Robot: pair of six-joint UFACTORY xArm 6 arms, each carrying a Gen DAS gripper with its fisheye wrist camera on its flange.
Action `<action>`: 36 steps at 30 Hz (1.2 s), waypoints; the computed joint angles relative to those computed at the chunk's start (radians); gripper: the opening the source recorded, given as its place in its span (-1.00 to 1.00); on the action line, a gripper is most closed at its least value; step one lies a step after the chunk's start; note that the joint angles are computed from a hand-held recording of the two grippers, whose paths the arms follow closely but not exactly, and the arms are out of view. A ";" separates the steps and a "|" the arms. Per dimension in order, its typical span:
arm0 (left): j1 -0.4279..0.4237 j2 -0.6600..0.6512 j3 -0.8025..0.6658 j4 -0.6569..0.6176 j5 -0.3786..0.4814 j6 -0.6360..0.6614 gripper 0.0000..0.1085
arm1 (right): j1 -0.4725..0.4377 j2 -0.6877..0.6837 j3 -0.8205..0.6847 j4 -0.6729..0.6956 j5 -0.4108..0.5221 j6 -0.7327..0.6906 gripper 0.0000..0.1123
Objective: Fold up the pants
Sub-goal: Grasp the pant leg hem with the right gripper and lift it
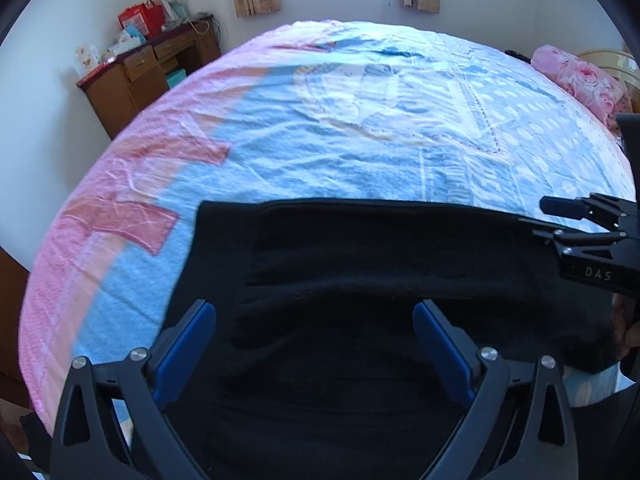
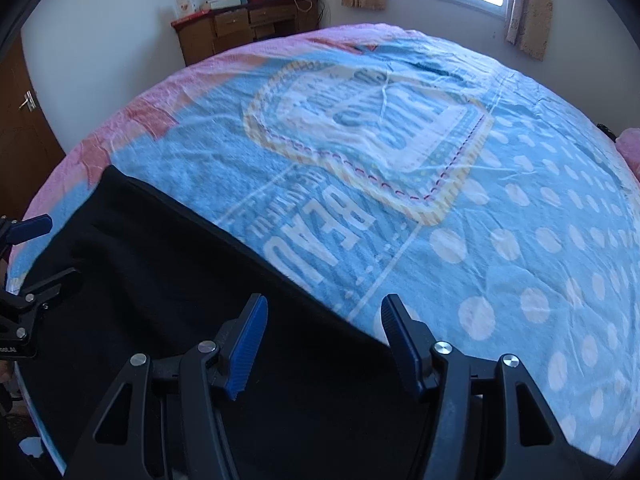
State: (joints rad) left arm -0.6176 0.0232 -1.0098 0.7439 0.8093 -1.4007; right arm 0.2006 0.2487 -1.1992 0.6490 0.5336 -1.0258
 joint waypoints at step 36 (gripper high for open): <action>-0.067 -0.468 0.419 0.239 -0.145 -0.308 0.90 | 0.046 -0.874 0.740 0.343 0.108 -0.475 -0.93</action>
State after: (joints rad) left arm -0.6845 -0.4452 -0.5912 0.9832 0.6644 -1.7089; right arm 0.2465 -0.6253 -0.4592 0.9921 0.6419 -1.5010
